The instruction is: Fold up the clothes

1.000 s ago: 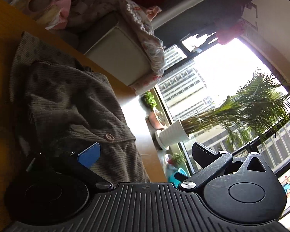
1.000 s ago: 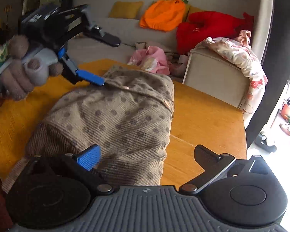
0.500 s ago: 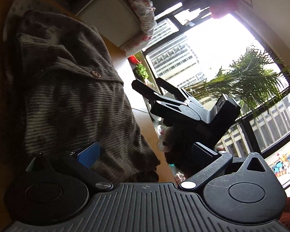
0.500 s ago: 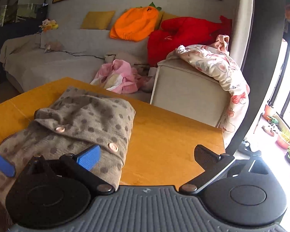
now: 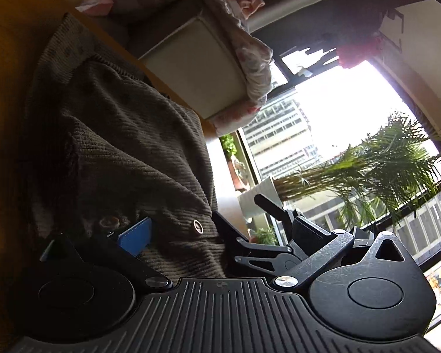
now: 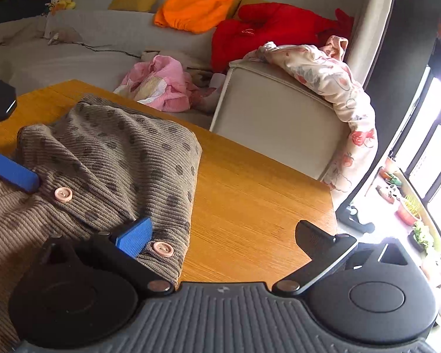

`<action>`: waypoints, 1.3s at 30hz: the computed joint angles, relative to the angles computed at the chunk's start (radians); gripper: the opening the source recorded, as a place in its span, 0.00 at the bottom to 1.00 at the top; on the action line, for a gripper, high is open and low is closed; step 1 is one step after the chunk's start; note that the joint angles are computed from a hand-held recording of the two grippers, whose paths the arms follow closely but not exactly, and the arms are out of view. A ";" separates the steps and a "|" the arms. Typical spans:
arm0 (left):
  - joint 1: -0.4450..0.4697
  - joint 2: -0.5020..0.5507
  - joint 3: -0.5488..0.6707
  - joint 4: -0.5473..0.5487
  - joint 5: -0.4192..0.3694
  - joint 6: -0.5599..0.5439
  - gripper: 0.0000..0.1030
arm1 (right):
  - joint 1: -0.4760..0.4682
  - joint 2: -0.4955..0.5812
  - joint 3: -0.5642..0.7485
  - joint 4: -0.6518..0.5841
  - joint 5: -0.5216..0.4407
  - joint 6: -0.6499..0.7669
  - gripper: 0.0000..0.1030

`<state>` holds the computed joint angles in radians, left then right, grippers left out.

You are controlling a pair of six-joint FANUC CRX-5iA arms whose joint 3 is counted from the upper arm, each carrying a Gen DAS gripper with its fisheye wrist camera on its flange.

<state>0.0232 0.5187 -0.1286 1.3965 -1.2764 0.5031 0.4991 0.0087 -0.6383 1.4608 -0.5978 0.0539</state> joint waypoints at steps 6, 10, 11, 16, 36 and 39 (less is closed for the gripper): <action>0.018 -0.017 0.015 -0.052 0.016 0.005 1.00 | -0.048 -0.047 0.023 -0.124 0.111 0.063 1.00; 0.023 -0.037 -0.004 0.012 -0.018 -0.057 1.00 | -0.110 -0.028 0.057 -0.022 0.105 -0.043 1.00; 0.014 -0.037 -0.003 0.049 -0.022 -0.075 1.00 | -0.127 -0.004 0.082 -0.014 0.115 -0.048 1.00; -0.040 0.011 0.073 0.090 0.077 -0.008 1.00 | -0.112 0.138 0.232 -0.229 0.162 0.186 1.00; 0.052 -0.284 -0.228 -0.238 0.114 -0.176 1.00 | 0.272 -0.447 -0.150 -0.550 -0.053 0.826 1.00; 0.050 -0.348 -0.250 -0.270 0.196 -0.133 1.00 | 0.379 -0.487 -0.144 -0.659 -0.148 0.933 0.99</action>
<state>0.0736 0.1706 -0.3786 1.1265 -1.0800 0.3705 0.8784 -0.4784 -0.7823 0.8020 -0.7458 0.9867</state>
